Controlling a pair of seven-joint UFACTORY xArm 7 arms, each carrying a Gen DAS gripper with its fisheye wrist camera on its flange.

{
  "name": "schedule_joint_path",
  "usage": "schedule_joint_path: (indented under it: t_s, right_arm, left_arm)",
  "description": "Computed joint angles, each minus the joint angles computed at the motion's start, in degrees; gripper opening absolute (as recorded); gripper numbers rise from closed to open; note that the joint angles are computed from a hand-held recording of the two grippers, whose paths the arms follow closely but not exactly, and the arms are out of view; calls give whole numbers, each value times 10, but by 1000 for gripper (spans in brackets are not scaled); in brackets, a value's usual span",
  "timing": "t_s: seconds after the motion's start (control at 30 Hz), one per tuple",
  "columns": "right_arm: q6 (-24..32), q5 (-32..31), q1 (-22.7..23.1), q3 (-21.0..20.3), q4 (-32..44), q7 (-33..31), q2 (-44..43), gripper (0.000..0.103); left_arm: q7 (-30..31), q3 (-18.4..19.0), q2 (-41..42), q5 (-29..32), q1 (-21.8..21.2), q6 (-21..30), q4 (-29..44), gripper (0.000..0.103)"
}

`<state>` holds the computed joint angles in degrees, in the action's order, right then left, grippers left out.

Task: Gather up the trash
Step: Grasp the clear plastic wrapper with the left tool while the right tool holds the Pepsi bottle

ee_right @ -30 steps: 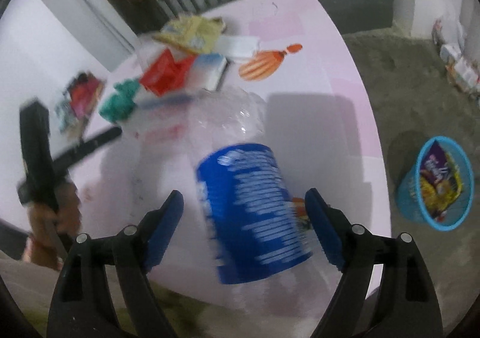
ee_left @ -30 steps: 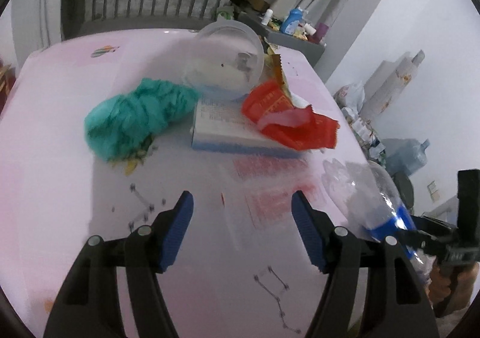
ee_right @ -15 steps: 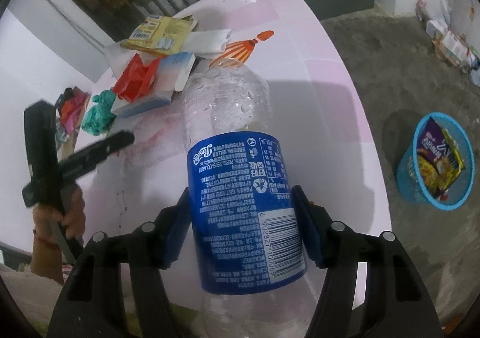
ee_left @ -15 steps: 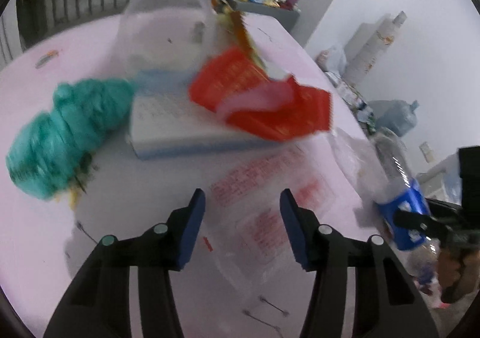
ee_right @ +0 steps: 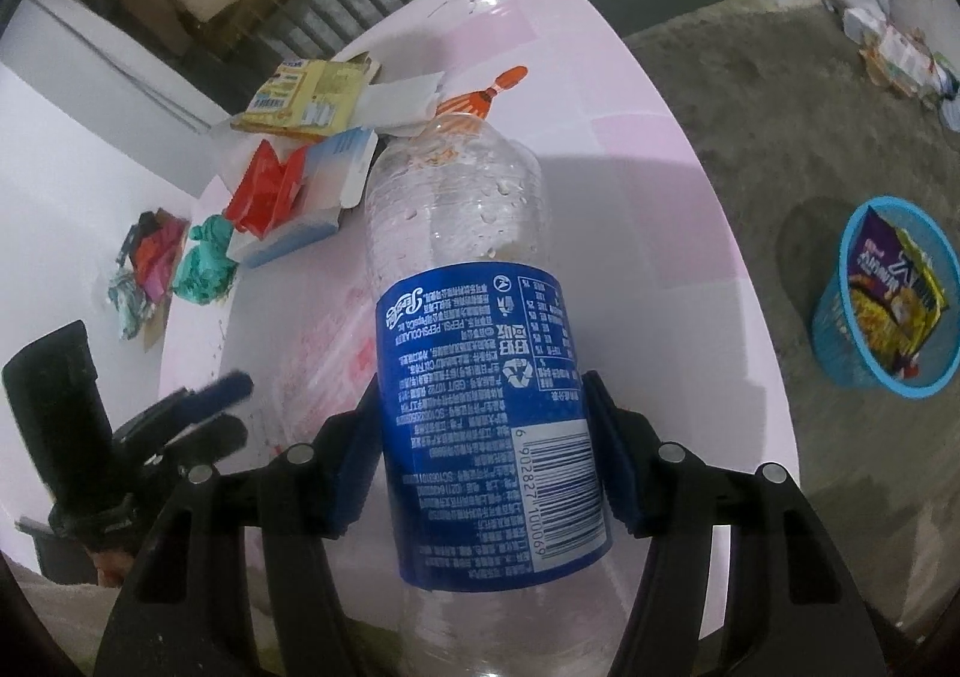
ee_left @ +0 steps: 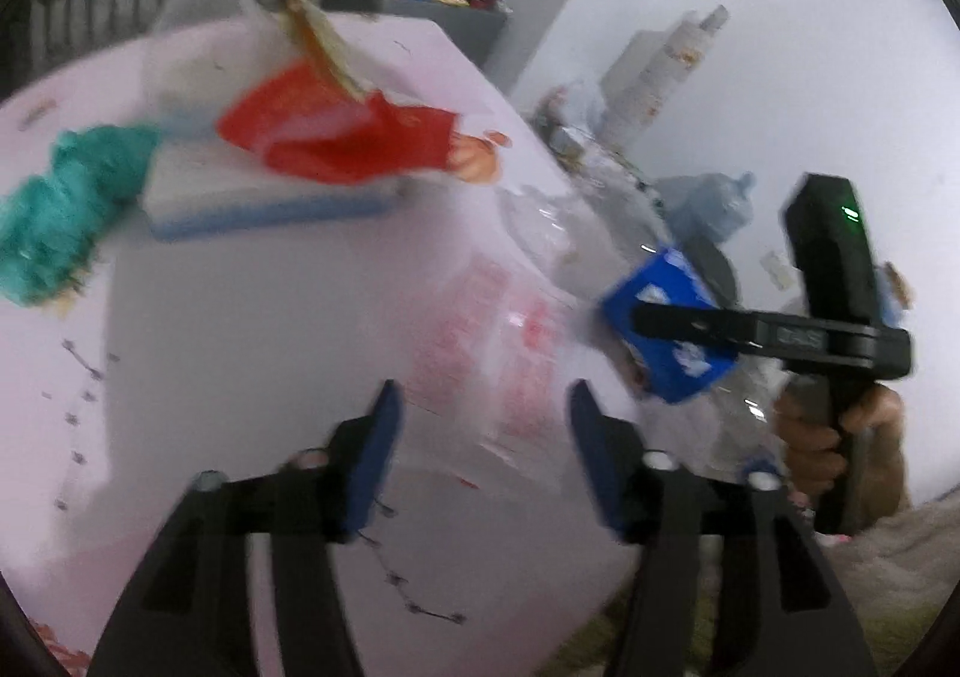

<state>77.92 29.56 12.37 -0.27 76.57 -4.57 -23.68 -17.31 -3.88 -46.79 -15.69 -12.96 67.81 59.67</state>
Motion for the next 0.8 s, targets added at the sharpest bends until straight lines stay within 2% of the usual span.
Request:
schedule_joint_path:
  t_s: [0.1,0.13,0.17,0.3,0.5,0.7,0.8]
  right_arm:
    - [-1,8,-2,-5,-6,5,-4,59]
    - [-1,11,-2,-7,-7,6,-5,59]
    - [-2,13,-2,-8,-8,6,-6,59]
    - [-2,22,-4,-13,-13,10,-9,59]
    - [-3,29,-6,-16,-17,11,-11,59]
    - [-20,51,-3,-25,-31,2,-28,57]
    - [-17,57,5,-29,-21,-14,-32,57]
  left_arm:
    - [-22,5,-8,15,22,10,-17,87]
    - [-25,12,-12,6,21,4,-28,87]
    - [-26,16,-21,3,23,-9,-37,98]
    - [-27,41,-53,-15,25,-16,-64,98]
    - [-39,49,-85,-37,27,-41,-93,98]
    - [-22,53,-68,-37,16,-29,-81,98]
    - [-32,51,-55,-33,23,-9,-64,97]
